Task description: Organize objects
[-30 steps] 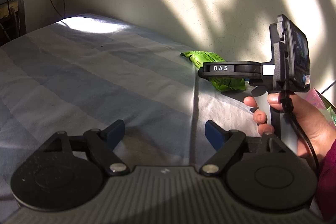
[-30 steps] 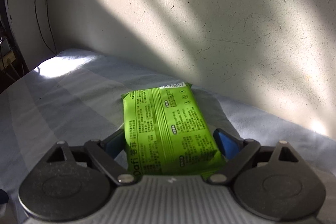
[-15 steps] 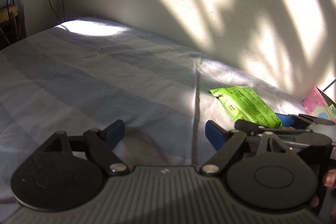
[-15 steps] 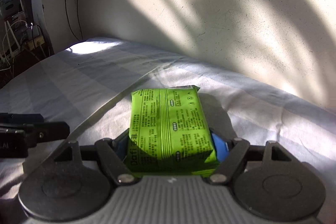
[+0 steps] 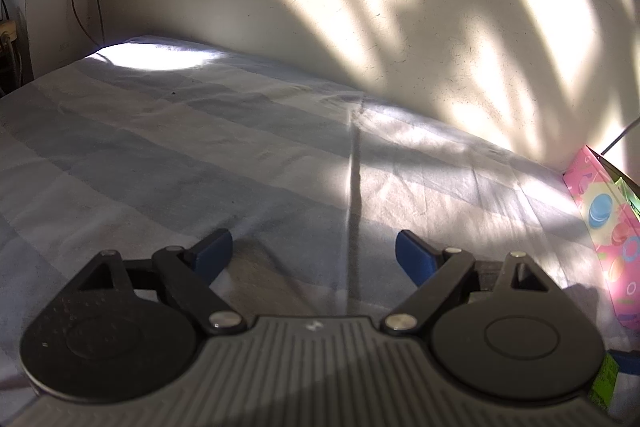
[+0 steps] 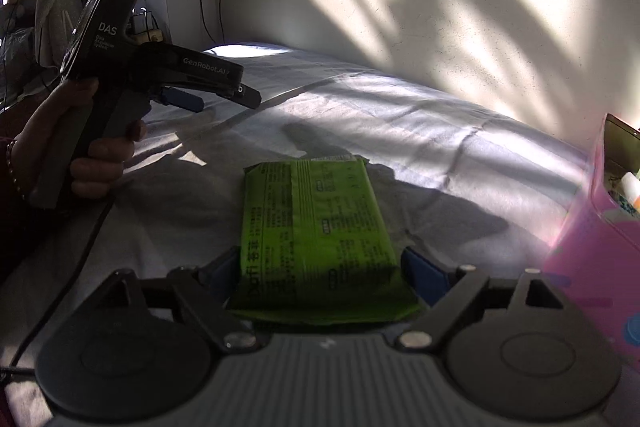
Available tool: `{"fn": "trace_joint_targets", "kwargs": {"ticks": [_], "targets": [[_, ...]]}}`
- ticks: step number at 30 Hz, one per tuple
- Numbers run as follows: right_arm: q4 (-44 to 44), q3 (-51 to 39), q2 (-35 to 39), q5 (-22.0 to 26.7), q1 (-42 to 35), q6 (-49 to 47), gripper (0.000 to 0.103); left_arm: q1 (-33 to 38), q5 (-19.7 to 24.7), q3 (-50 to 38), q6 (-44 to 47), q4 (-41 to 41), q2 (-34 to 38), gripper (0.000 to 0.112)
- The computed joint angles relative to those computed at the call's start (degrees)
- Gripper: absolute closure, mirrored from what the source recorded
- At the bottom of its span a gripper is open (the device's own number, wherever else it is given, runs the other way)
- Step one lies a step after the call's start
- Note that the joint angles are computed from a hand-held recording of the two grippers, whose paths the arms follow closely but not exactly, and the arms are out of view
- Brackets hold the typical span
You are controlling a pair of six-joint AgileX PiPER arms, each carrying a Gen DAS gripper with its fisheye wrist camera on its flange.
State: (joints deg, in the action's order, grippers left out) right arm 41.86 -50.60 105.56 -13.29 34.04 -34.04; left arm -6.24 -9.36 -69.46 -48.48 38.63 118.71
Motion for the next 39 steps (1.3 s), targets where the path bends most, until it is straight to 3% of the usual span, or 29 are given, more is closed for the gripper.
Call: {"fn": "trace_joint_targets", "kwargs": {"ticks": [4, 10, 19, 27, 39], "targets": [[-0.74, 8.09, -4.67, -6.37, 1.34, 5.94, 0.006, -0.24, -0.25, 0.41, 2.53, -1.69, -0.12, 0.022], [-4.53, 13.0, -6.87, -9.18, 0.88, 15.06, 0.006, -0.84, -0.62, 1.18, 9.56, -7.67, -0.37, 0.022], [-10.2, 14.05, -7.03, -9.96, 0.09, 21.61, 0.006, -1.76, -1.81, 2.51, 21.53, -18.38, -0.77, 0.022], [-20.04, 15.84, -7.76, -11.23, -1.8, 32.47, 0.006, -1.99, -2.21, 2.74, 23.95, -20.27, -0.76, 0.022], [-23.34, 16.2, -7.84, -11.74, -2.32, 36.42, 0.006, -2.11, -2.48, 3.04, 24.34, -20.53, -0.77, 0.022]]}}
